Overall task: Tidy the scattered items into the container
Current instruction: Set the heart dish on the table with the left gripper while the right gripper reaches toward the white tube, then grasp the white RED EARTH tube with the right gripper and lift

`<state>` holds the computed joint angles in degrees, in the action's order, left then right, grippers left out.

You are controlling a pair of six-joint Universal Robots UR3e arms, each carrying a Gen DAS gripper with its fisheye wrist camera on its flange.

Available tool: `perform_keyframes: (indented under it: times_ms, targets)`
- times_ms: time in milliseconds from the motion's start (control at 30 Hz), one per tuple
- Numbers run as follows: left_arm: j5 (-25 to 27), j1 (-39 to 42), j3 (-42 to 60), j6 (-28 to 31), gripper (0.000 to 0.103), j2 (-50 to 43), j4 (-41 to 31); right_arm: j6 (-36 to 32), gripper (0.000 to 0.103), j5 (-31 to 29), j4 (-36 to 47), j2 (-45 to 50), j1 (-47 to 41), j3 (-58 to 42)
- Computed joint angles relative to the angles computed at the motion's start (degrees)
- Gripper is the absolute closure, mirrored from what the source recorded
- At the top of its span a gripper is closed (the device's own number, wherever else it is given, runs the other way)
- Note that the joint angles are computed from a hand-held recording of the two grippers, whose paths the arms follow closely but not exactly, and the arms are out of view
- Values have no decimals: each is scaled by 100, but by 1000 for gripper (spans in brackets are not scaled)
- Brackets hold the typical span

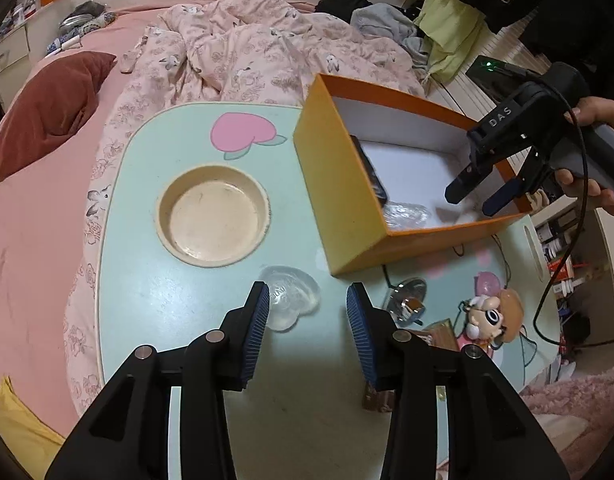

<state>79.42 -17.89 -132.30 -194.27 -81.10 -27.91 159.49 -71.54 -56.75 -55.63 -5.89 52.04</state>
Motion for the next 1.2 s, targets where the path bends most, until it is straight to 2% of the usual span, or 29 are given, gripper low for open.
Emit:
perform_keyframes:
  times_ms: [33,167,300,433,500,600,667,700,733,800,900,1033,1200]
  targets:
    - [-20,22,-32,8,61,4,41,17,27,-35,-4,36,70,-67]
    - [-198,192,-151,73,61,110,8,194,12,-202,-212,19,354,-62]
    - [-239,242,-206,49,61,197,-3,-11,15,170,-265,18,376,-86]
    - [-306,307,-251,55,61,287,-87,-95,16,161,-314,-24,363,-132]
    - [-268,303,-233,53,61,272,-107,-165,20,141,-363,-111,318,-68]
    - [-146,265,-213,-34,61,205,-33,-138,39,40,-591,-304,240,107]
    - [-126,257,-188,-73,61,168,-17,-224,63,-100,-793,-446,191,213]
    - [-132,249,-176,-77,61,163,-14,-294,70,-146,-1009,-584,160,431]
    - [-132,238,-165,-84,61,166,-8,-422,82,-184,-1271,-808,64,890]
    - [-90,193,-121,-126,61,178,-1,-428,84,-19,-1677,-1059,13,1504]
    - [-20,116,-18,-186,61,216,-73,-530,84,208,-1949,-1101,-20,1774]
    - [18,39,146,-221,61,277,-289,-794,84,715,-1874,-1165,-194,1801]
    - [156,-125,441,-329,61,199,-480,-1715,84,1340,-1335,-1911,-714,1923]
